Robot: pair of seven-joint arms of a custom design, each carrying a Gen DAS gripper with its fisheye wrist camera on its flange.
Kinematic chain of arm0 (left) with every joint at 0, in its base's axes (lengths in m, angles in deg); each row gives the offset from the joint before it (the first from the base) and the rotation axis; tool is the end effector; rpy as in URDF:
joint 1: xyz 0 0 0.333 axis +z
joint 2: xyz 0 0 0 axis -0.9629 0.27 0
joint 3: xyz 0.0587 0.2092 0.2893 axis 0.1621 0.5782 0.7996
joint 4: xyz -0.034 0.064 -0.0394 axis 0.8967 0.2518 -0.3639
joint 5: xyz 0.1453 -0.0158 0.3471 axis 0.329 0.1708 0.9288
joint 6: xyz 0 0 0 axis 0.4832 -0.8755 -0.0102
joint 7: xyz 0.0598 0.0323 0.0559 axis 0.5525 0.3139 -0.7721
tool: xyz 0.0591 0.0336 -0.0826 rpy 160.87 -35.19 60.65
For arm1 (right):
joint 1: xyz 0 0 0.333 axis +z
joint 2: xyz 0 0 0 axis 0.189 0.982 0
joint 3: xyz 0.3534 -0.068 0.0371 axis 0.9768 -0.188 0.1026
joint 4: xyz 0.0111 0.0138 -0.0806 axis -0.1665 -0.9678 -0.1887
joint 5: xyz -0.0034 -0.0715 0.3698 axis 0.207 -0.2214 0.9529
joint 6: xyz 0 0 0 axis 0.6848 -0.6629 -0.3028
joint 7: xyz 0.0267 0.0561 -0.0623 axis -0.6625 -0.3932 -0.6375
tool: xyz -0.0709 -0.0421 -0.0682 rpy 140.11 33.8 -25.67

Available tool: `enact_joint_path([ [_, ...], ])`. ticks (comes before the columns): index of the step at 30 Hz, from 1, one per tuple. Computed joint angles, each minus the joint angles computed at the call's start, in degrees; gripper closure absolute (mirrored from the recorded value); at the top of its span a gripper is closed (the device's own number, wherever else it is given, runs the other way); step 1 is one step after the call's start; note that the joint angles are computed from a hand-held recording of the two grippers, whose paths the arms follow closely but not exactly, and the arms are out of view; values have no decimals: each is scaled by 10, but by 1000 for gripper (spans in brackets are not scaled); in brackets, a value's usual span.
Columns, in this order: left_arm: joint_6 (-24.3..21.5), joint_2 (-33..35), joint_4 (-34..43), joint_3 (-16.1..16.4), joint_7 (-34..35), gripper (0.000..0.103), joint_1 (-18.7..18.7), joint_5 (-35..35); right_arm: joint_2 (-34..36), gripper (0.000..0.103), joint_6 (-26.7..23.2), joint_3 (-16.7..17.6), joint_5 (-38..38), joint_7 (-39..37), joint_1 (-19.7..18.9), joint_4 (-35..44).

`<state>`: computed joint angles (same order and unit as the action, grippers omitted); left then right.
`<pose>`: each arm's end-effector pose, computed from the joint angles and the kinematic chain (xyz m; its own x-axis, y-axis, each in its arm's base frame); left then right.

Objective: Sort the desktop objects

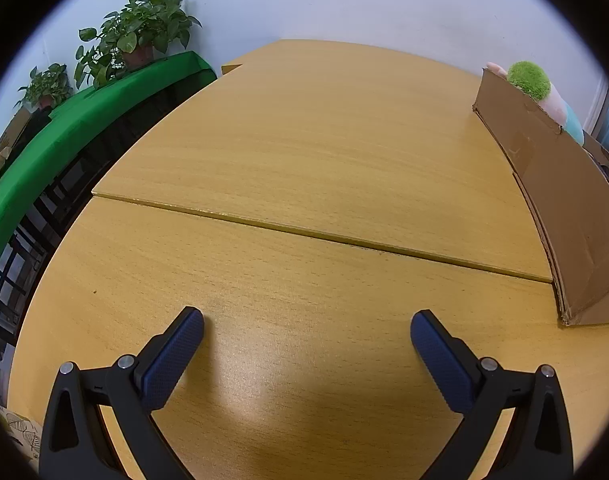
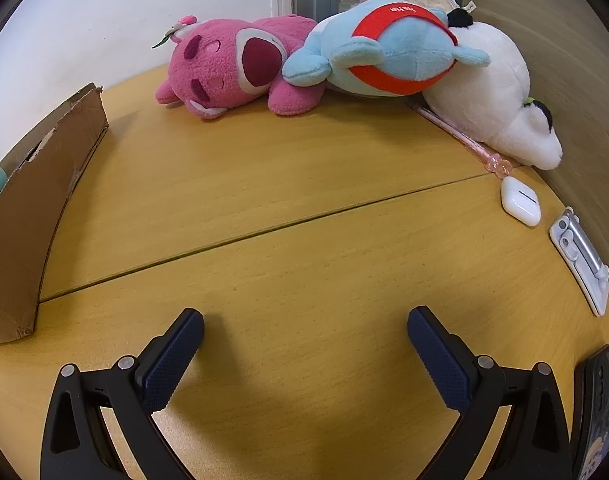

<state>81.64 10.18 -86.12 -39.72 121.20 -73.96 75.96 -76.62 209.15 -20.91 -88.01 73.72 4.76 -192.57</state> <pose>0.8309 -0.0145 0.4583 -0.0899 -0.9960 0.0014 -0.8028 0.0716 -0.5919 0.5731 -0.1346 0.4540 -0.6053 -0.7960 -0.0048 -0.6469 0.4954 -0.5798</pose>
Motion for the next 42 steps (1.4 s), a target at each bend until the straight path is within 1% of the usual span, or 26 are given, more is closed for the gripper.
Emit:
enact_joint_path([
  [6,0,0,0,0,-1,0,0,1,4,0,-2,-1,-4,9,3,6],
  [11,0,0,-1,0,-1,0,0,1,2,0,-14,-3,-24,47,9,6],
  [42,0,-2,-2,1,-3,0,-1,2,2,0,-12,0,-27,52,6,4],
])
